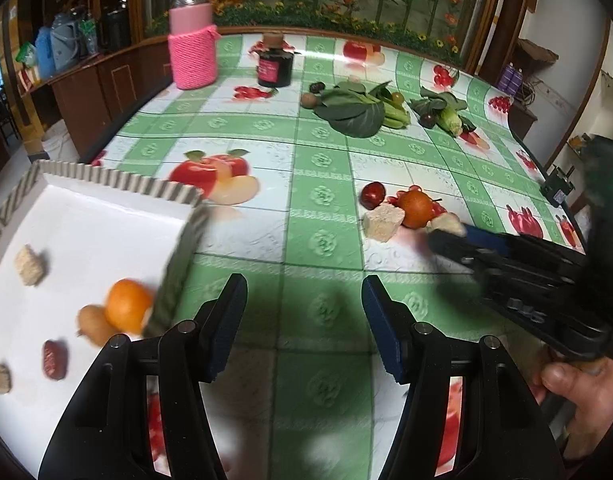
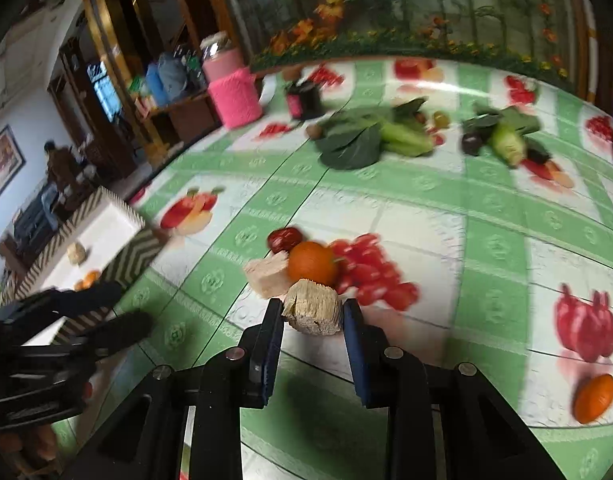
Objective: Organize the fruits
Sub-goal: 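Move the left gripper toward the hexagonal beige block while the right gripper approaches a square beige block, then grasp the hexagonal beige block with the left gripper while the right gripper grasps the square block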
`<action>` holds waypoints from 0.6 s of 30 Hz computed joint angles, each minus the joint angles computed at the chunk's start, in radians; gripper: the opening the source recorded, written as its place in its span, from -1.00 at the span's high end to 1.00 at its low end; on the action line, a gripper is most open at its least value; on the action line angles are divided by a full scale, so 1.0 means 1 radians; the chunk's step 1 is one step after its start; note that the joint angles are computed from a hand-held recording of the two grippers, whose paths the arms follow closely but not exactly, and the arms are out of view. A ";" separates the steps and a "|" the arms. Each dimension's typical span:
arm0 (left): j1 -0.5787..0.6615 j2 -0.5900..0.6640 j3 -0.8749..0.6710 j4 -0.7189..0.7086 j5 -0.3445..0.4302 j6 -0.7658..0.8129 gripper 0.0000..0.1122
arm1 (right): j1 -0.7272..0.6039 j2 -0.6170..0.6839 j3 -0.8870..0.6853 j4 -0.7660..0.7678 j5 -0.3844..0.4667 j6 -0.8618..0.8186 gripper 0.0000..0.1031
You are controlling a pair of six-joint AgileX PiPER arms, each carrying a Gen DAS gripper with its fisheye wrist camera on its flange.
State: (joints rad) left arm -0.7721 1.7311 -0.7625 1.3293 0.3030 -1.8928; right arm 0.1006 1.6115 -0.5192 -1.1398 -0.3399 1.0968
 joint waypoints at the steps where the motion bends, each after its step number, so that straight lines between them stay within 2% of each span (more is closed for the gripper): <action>1: 0.005 0.017 -0.025 -0.050 -0.010 0.056 -0.07 | -0.019 -0.013 0.009 -0.005 -0.015 0.001 0.43; 5: 0.023 0.083 -0.117 -0.180 -0.048 0.220 -0.07 | -0.094 -0.013 0.016 -0.053 -0.078 0.036 0.43; 10: 0.026 0.187 -0.254 -0.400 -0.006 0.492 -0.07 | -0.146 0.008 0.006 -0.110 -0.119 0.085 0.43; 18: 0.023 0.275 -0.352 -0.437 -0.019 0.587 -0.06 | -0.178 0.011 0.001 -0.150 -0.151 0.109 0.43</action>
